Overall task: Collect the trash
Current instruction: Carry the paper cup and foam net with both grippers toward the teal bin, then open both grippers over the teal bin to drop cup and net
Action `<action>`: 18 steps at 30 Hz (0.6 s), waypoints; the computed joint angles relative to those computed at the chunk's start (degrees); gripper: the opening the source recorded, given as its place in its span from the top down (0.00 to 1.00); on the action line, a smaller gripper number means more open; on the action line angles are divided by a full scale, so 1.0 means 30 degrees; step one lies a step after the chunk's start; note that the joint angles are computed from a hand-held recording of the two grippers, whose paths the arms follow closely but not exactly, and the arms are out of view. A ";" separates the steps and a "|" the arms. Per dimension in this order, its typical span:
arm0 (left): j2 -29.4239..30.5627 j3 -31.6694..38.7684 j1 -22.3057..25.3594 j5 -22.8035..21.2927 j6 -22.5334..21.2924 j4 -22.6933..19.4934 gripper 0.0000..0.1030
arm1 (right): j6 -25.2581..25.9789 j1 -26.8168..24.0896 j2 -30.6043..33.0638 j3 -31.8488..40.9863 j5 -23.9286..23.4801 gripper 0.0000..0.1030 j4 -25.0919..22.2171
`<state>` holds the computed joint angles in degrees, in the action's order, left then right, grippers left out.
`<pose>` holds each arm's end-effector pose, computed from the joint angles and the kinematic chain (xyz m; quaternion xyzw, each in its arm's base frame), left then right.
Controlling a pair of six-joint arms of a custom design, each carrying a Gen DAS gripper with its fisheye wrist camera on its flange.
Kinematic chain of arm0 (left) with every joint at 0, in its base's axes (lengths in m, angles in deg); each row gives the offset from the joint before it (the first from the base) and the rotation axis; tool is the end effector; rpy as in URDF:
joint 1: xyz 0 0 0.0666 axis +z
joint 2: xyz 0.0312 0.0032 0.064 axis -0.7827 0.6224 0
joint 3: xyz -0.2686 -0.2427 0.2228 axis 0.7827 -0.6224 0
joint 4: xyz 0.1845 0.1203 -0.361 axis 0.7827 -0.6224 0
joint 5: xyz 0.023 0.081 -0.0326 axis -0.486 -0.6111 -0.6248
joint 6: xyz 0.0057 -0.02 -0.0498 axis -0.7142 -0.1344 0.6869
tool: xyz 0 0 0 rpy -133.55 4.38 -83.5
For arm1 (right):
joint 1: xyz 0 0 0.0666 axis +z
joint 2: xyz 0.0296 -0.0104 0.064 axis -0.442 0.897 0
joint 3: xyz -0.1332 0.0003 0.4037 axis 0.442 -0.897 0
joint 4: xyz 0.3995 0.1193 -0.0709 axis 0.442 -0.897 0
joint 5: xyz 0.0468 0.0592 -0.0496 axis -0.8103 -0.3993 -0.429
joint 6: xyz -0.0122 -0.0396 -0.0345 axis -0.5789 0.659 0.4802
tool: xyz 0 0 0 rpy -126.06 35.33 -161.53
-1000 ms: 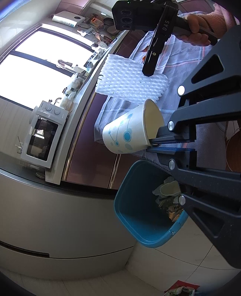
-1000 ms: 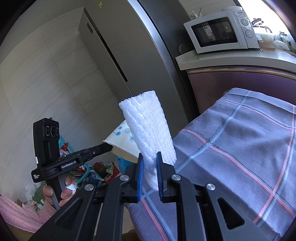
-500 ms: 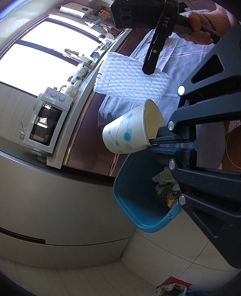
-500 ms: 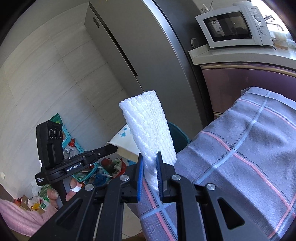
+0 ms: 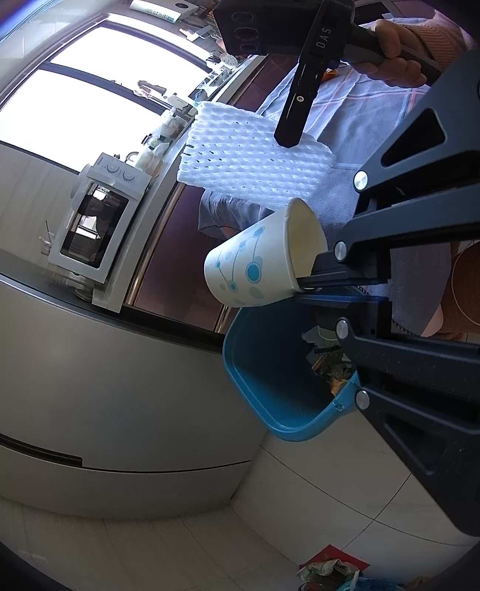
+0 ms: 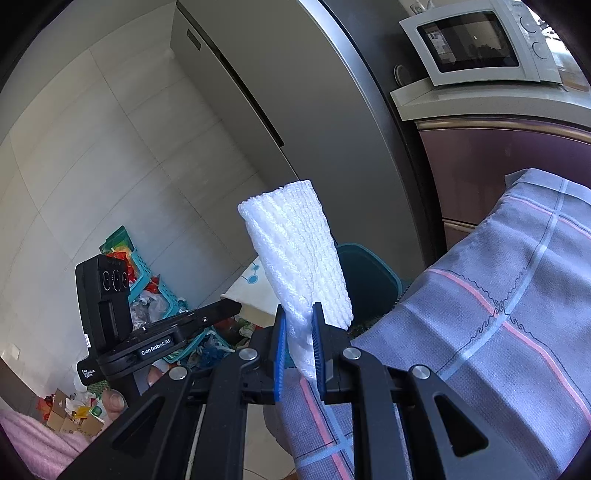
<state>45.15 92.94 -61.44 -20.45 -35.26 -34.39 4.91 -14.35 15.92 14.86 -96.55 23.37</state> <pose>0.4146 -0.0779 0.3858 -0.0327 0.8963 -0.1659 0.4099 0.4875 0.1249 0.4044 -0.1701 0.8566 0.3614 0.3266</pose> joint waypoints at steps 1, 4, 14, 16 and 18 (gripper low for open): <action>0.0030 -0.0007 0.0029 0.0011 0.0007 0.0007 0.96 | -0.0054 0.0071 0.0053 0.0033 0.0040 0.88 0.0001; 0.0199 0.0038 0.0098 -0.0102 -0.0032 -0.0020 0.96 | -0.0123 0.0278 0.0389 0.0283 0.0144 0.88 -0.0130; 0.1007 0.0319 0.0418 -0.0382 0.0151 -0.0161 0.96 | -0.0255 0.0778 0.1393 0.1000 0.0838 0.88 -0.0621; 0.1184 0.0368 0.0494 -0.0340 0.0227 -0.0158 0.96 | -0.0256 0.0879 0.1596 0.1181 0.0986 0.88 -0.0755; 0.1363 0.0401 0.0537 -0.0386 0.0286 -0.0129 0.96 | -0.0231 0.0997 0.1827 0.1401 0.1156 0.88 -0.0903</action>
<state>49.24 94.15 -59.83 -21.61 -34.40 -34.77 4.22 -11.36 21.40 19.06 -93.09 20.66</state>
